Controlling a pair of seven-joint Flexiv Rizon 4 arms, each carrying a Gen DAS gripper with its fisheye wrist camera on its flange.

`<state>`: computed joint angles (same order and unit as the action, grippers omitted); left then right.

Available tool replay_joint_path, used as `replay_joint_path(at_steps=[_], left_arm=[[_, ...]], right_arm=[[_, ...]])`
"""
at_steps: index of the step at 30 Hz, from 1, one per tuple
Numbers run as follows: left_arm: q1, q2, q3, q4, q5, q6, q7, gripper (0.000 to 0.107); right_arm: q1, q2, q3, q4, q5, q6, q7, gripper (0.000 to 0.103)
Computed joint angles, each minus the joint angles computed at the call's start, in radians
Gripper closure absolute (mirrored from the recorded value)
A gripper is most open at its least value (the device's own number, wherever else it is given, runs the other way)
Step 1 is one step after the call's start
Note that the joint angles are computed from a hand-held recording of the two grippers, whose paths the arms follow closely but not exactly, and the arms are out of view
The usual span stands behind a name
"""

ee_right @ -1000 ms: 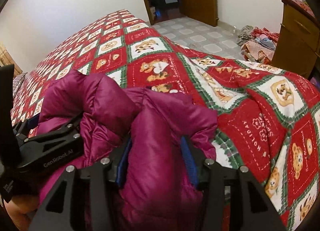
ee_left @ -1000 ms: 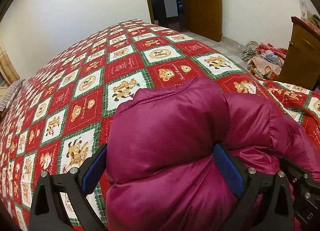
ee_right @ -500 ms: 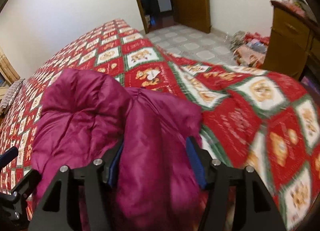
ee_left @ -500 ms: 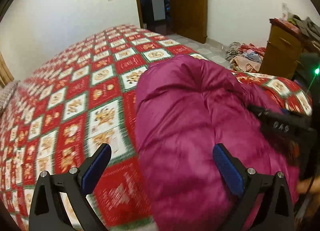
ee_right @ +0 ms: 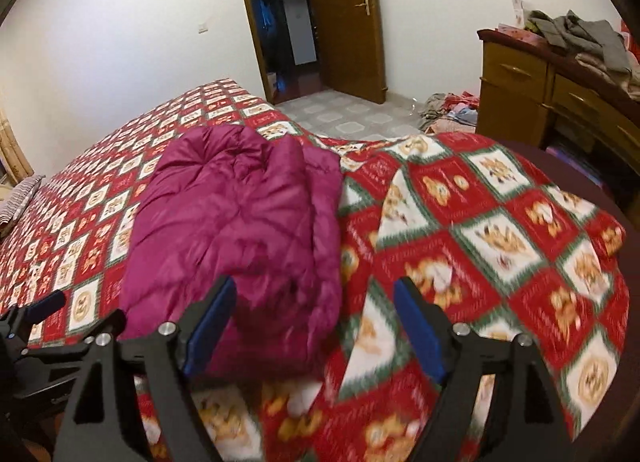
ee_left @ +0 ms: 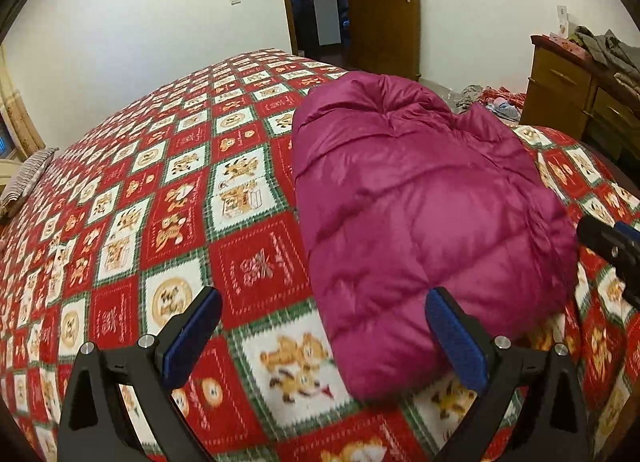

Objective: Fold large clothes

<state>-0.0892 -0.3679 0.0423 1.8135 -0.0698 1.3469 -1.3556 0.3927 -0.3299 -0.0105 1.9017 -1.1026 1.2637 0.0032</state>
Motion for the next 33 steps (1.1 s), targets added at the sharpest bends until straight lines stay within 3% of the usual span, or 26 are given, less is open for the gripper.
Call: replay_joint_path(at_steps=[5,9,15,21,26,29,33], left_arm=[[0.004,0.049,-0.004,0.071,0.003,0.037,0.002,0.005],[0.06,0.097,-0.075,0.156,-0.103,0.085,0.074,0.005],[0.064,0.155,-0.086,0.242,-0.176,0.141,0.111,0.005],[0.096,0.208,-0.152,0.332,-0.306,0.219,0.22,0.005],[0.068,0.249,-0.13,0.374,-0.33,0.265,0.224,0.005],[0.074,0.281,-0.159,0.41,-0.41,0.296,0.277,0.005],[0.021,0.311,-0.072,0.417,-0.296,0.316,0.184,0.005]], right_arm=[[0.018,0.044,0.012,0.046,-0.089,-0.043,0.068,0.02],[0.01,0.074,0.035,0.077,-0.176,-0.066,0.159,0.011],[-0.002,0.093,0.076,0.09,-0.226,-0.108,0.237,0.011],[-0.009,0.121,0.101,0.119,-0.282,-0.133,0.352,0.011],[-0.006,0.155,0.12,0.126,-0.341,-0.183,0.401,0.01],[-0.007,0.175,0.133,0.128,-0.386,-0.213,0.433,0.008],[-0.016,0.201,0.146,0.128,-0.446,-0.227,0.488,0.008]])
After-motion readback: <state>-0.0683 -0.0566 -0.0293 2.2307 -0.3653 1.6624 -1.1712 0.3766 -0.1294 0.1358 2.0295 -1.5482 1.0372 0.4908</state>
